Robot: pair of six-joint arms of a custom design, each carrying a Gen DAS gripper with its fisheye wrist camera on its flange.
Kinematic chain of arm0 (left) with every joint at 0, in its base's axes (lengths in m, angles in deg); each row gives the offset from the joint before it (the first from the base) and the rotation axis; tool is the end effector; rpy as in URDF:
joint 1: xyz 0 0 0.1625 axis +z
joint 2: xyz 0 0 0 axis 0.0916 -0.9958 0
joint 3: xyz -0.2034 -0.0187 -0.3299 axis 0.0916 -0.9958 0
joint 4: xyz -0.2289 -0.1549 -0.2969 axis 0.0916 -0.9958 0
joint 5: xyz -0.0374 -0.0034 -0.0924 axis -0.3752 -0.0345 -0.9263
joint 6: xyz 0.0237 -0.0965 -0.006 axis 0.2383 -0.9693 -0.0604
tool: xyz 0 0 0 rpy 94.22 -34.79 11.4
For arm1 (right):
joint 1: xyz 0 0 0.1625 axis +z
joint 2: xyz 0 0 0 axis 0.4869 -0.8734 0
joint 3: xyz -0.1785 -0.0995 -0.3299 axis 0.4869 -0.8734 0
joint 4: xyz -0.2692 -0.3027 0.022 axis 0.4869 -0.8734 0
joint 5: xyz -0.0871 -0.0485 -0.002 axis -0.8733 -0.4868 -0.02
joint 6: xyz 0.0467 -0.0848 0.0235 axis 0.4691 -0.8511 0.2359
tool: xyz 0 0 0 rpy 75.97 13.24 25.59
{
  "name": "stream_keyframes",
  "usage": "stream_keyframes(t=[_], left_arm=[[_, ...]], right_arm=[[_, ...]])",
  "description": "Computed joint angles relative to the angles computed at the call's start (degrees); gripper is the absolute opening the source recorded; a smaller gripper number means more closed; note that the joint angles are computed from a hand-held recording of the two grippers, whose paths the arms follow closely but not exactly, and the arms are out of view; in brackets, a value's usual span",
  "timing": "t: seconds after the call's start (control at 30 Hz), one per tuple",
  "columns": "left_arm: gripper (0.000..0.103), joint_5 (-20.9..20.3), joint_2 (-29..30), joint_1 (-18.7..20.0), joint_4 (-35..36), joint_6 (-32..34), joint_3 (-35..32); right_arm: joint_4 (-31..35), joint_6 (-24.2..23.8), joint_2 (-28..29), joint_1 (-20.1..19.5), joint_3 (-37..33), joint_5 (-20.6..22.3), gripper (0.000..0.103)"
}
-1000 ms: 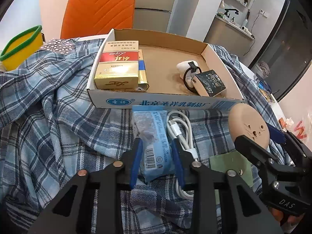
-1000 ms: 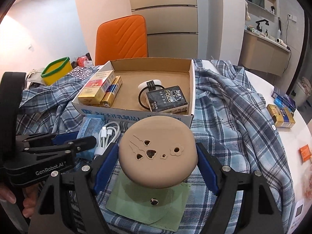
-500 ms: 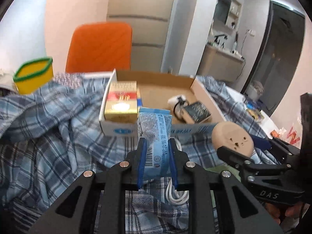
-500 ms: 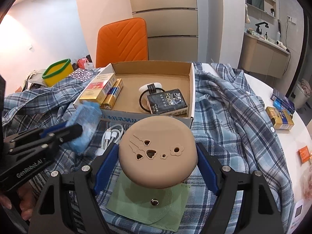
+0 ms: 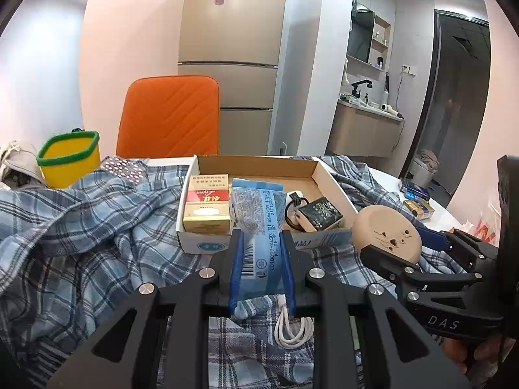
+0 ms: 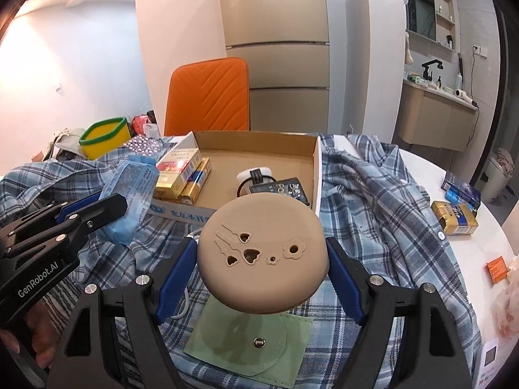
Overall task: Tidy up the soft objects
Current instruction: 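Lift both held items and carry them over the cardboard box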
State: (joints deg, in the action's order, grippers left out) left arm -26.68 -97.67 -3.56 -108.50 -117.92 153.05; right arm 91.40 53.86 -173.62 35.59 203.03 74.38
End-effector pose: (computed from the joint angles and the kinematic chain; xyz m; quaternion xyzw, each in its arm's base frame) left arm -0.2681 -0.2219 -0.0408 0.2638 0.8450 -0.4050 0.2290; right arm 0.0343 -0.2476 0.2071 0.2024 -0.8506 0.3909 0.2876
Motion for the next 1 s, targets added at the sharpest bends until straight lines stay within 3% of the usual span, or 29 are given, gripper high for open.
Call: stream_keyframes(t=[0.13,0.3,0.57,0.8,0.87,1.0], left_arm=[[0.02,1.88,-1.63,-1.7,2.17,-0.4,0.21],[0.02,2.71,-4.22,-1.1,2.75,1.24,-0.34],[0.02,6.56,-8.3,-0.55,7.22,5.54,-3.53],[0.021,7.78,-5.45,4.19,-0.92,19.38,-9.82],[0.02,5.95,-4.98,6.66,-4.27,23.92,-12.2],[0.02,6.34,-3.95,9.09,-5.16,29.35,-16.64]], right_arm=[[-0.35,0.31,-2.19,0.71,0.42,0.01,0.08],[0.24,1.79,-4.78,3.61,-0.4,1.08,0.081],[4.12,4.37,-2.77,12.12,-6.65,4.59,0.081],[2.96,7.44,1.49,19.66,-12.24,10.11,0.081],[2.73,8.27,3.24,20.92,-14.08,10.98,0.081],[2.5,10.9,7.92,23.93,-18.77,13.89,0.081]])
